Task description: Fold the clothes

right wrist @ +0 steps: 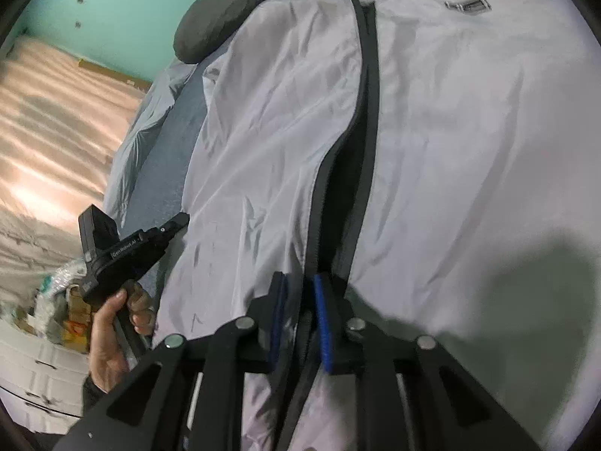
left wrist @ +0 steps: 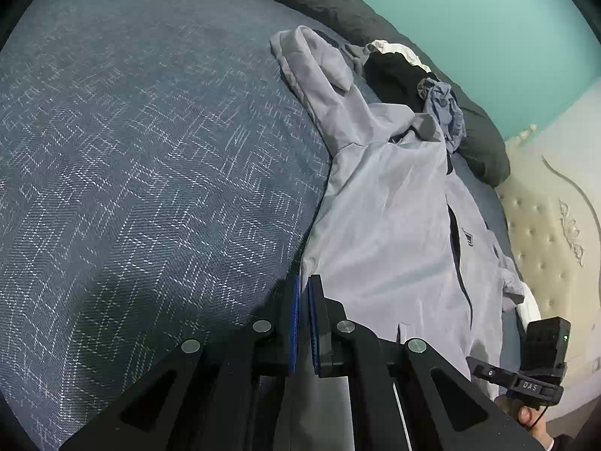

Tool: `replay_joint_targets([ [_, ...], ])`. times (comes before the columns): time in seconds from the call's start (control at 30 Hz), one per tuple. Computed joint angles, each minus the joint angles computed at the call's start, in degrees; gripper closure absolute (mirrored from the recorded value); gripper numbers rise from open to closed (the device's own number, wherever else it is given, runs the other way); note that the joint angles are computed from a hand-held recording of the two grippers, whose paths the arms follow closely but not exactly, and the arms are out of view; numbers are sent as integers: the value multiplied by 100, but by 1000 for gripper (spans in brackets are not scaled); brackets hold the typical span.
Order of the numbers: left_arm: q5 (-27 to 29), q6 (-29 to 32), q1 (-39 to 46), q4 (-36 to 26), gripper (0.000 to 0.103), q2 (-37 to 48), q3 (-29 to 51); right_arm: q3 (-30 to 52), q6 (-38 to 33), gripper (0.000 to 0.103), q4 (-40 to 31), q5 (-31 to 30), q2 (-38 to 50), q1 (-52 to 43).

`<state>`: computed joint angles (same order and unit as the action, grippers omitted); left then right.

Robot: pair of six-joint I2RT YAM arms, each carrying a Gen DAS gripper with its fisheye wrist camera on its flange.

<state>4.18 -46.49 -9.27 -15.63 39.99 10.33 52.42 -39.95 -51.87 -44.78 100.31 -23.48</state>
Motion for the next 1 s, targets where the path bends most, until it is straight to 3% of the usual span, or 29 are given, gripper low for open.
replay_joint_targets([
  [0.1, 9, 3, 7, -37, 97, -33, 10, -69, -39, 102, 55, 81, -228, -71],
  [0.3, -111, -59, -110, -225, 97, -123, 97, 65, -157, 103, -126, 330, -447, -358],
  [0.5, -524, -189, -445, -1188, 97, -812, 433, 111, 1, 100, -144, 531, -485, -244],
  [0.67, -1288, -814, -1583, -2225, 96, -1486, 696, -36, 401, 99, 147, 604, -498, -4],
  [0.73, -1747, -1281, -2366, -2467, 96, -1482, 819, -125, 666, 88, 373, 680, -498, 120],
  [0.8, -2236, -1863, -3305, -2551, 96, -1269, 961, -217, 848, 77, 533, 660, -486, 189],
  [0.9, -2855, -2655, -4594, -2438, 96, -633, 1175, -357, 886, 76, 635, 450, -526, 183],
  [1.0, -3008, -2953, -5230, -2137, 96, 90, 1319, -451, 1002, 76, 788, 416, -595, 230],
])
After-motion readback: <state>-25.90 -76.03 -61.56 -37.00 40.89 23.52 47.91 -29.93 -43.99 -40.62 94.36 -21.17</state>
